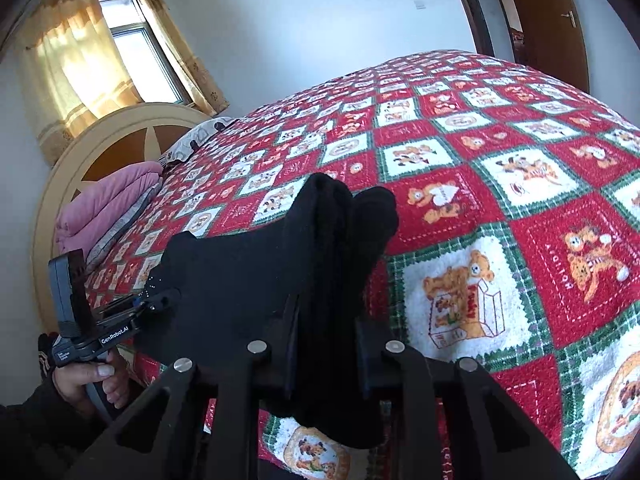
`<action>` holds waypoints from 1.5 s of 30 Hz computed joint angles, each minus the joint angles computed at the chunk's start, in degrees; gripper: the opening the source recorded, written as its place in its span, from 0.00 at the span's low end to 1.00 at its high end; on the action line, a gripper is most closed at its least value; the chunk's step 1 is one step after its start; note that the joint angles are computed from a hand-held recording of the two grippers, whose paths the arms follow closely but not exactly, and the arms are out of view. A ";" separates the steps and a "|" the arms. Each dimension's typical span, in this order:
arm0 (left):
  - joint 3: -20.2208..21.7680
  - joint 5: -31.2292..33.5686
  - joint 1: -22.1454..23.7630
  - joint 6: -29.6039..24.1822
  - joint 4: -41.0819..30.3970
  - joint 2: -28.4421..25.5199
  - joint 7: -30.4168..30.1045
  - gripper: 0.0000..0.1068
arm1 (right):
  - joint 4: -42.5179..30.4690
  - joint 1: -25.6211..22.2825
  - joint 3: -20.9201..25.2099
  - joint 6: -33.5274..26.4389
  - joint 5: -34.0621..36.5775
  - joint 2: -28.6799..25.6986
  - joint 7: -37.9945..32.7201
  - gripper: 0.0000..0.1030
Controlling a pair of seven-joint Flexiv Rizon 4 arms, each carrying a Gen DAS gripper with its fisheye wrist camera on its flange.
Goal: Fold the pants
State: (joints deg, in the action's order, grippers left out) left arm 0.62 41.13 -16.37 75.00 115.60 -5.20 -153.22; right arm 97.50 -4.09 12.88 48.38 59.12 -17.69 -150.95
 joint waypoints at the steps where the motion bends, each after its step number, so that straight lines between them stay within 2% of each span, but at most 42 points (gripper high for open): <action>1: 0.08 -0.10 0.08 0.52 0.26 0.30 -0.07 0.19 | -0.10 0.07 0.02 -0.05 -0.04 0.14 0.28 0.23; 4: 0.15 0.81 0.33 0.79 0.55 1.59 -1.08 0.19 | -0.98 0.29 -0.13 -1.06 -0.49 0.05 1.78 0.23; 11: -1.01 2.23 3.67 -3.38 2.41 6.29 -1.06 0.19 | -3.71 2.79 0.92 -2.25 -3.10 -0.97 3.36 0.23; 28: -3.19 4.26 19.53 -7.33 10.03 18.13 0.66 0.19 | -18.79 15.32 7.29 -0.96 -15.60 -11.63 13.46 0.23; 37: -2.59 4.48 27.44 -6.29 13.04 20.90 1.44 0.19 | -27.78 21.50 9.86 -0.48 -22.60 -18.62 18.66 0.23; 45: -1.18 3.21 31.64 -4.50 15.15 20.20 3.17 0.19 | -36.58 26.99 10.08 -1.87 -28.79 -25.92 23.88 0.23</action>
